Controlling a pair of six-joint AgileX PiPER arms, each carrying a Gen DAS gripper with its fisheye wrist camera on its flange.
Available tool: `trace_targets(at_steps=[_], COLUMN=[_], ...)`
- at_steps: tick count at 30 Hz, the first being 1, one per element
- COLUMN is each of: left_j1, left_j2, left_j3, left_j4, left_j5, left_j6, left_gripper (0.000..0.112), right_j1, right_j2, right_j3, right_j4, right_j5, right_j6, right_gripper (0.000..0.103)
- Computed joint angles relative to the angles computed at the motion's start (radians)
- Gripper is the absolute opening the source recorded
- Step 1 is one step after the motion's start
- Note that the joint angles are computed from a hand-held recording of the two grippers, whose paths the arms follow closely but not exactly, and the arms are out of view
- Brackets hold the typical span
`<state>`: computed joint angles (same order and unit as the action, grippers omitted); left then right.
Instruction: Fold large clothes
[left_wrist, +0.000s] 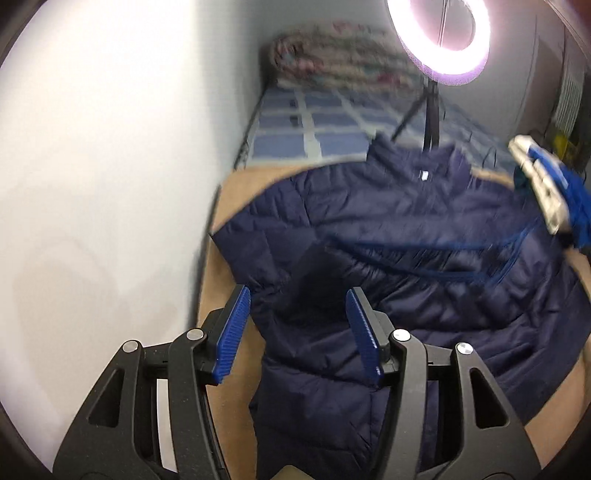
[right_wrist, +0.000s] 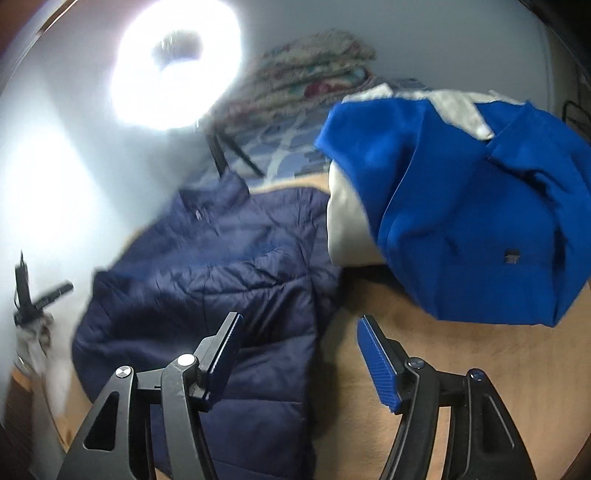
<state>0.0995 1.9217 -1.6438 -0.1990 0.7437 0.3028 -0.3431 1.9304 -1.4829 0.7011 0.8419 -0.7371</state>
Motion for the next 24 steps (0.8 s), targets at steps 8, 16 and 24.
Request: trace_targets(at_steps=[8,16,24], left_j1=[-0.029,-0.071,-0.091], left_j2=[0.218,0.292,0.268], left_j3=[-0.248,-0.298,-0.267], left_j4=[0.030,0.096,0.144], left_j5=[0.107,0.096,0.051], left_j6=[-0.044,-0.057,-0.065], left_gripper=[0.056,0.053,0.005], right_j1=[0.091,0.130,0.258], right_j2=[0.098,0.229,0.165], right_j3=[-0.131,-0.308,-0.215], right_j4=[-0.116,-0.188,-0.454], right_j5=[-0.022,0.059,-0.052], right_j6=[0.073,0.171,0.241], right_gripper=[0.067,0.062,0.003])
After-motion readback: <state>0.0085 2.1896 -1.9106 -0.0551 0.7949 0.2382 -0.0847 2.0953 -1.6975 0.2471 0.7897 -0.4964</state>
